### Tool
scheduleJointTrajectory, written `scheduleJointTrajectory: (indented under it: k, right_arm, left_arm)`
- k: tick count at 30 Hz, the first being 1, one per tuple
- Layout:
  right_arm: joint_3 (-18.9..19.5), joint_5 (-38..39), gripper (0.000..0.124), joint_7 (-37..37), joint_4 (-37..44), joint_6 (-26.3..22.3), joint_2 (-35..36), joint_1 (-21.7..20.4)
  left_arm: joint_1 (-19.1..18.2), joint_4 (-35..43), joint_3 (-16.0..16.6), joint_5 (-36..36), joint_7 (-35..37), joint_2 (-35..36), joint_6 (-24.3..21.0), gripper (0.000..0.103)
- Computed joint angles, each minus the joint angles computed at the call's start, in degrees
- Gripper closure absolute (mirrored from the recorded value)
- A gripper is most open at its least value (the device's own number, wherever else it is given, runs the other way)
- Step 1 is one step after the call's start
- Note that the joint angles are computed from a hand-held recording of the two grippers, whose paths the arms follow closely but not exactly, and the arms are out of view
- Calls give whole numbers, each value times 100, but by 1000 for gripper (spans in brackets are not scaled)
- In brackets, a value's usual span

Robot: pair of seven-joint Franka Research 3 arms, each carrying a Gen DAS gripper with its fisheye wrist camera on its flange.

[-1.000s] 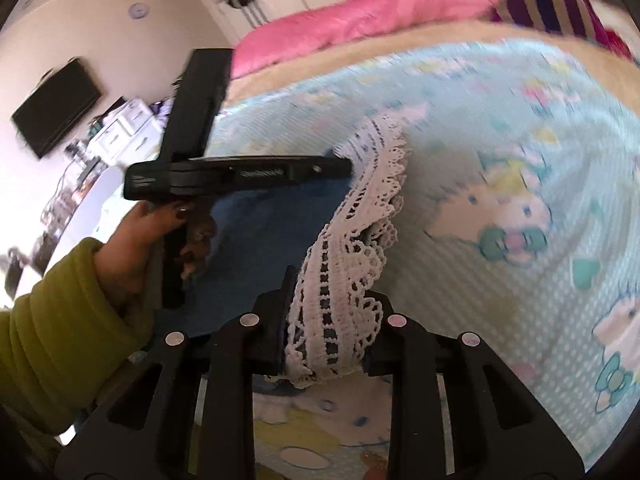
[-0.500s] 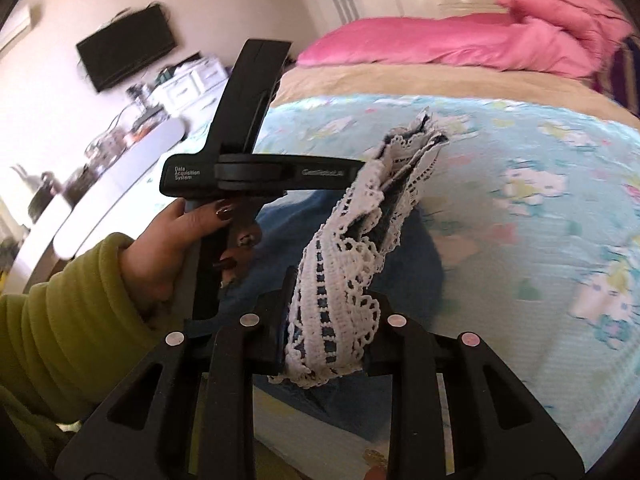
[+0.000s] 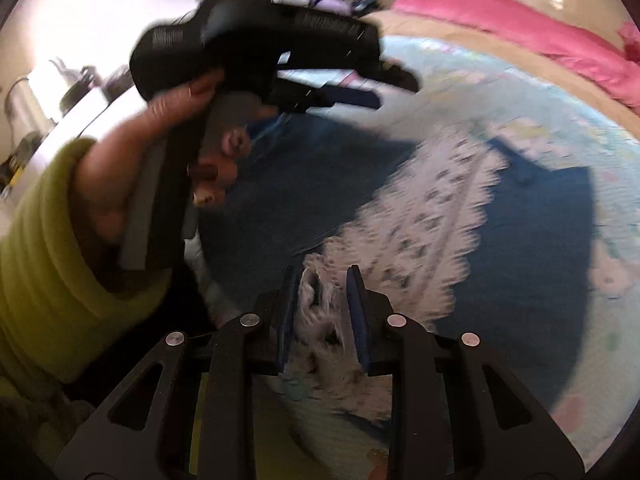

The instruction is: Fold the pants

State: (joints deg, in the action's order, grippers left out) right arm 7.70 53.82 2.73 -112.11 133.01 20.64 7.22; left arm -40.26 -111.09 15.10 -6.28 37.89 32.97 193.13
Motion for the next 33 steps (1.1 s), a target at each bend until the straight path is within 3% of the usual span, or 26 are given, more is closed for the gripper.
scheduleJointTrajectory:
  k: [1,4,7,11,14,17,20,22,25,26,28,31,33]
  right_arm:
    - [8,-3,89,-48,-10,-116,-28,-30]
    - [-10,185,84,-340,-104,-416,-251,-158]
    - [-149,526,75,-497,-34,-518,-381,-312]
    - [-305,846,68,-301,345,-150,-181,-427]
    - [-329,809,68,226,854,144,203,-493]
    - [-350,419,65,997,1381,769,656,-380]
    - [-283,-43,64,1711,2186,769,1289,-368]
    - [-244,-361,61,2090,2507,724,1541,-344]
    - [-137,-759,59,2553,2929,748,1905,-270]
    - [-100,-880,58,2655,3052,731,2009,-280]
    - [-41,-1146,58,2843,3288,768,2217,-262]
    - [-16,-1524,58,3050,3258,986,2268,-222]
    - [63,-1634,58,3131,3325,1013,2330,-277]
  left_arm:
    - [143,-44,-145,51,-6,-15,46,59]
    - [674,-79,-732,279,9,-19,149,51]
    - [1156,-8,-1253,491,-34,94,242,50]
    - [2369,186,-2529,1159,-365,459,532,50]
    - [2686,481,-2885,1527,-549,712,304,50]
    - [2821,752,-3028,1736,-637,866,0,44]
    - [2890,1025,-3127,1834,-688,1000,-304,37]
    - [2782,1183,-3026,1833,-692,1018,-525,34]
    - [2476,1370,-2702,1716,-808,1025,-760,37]
    - [2387,1427,-2604,1706,-829,1018,-868,41]
    - [2103,1546,-2281,1734,-890,973,-1243,66]
    - [2319,1307,-2483,1738,-897,943,-768,87]
    - [2132,1101,-2250,1767,-1013,782,-550,87]
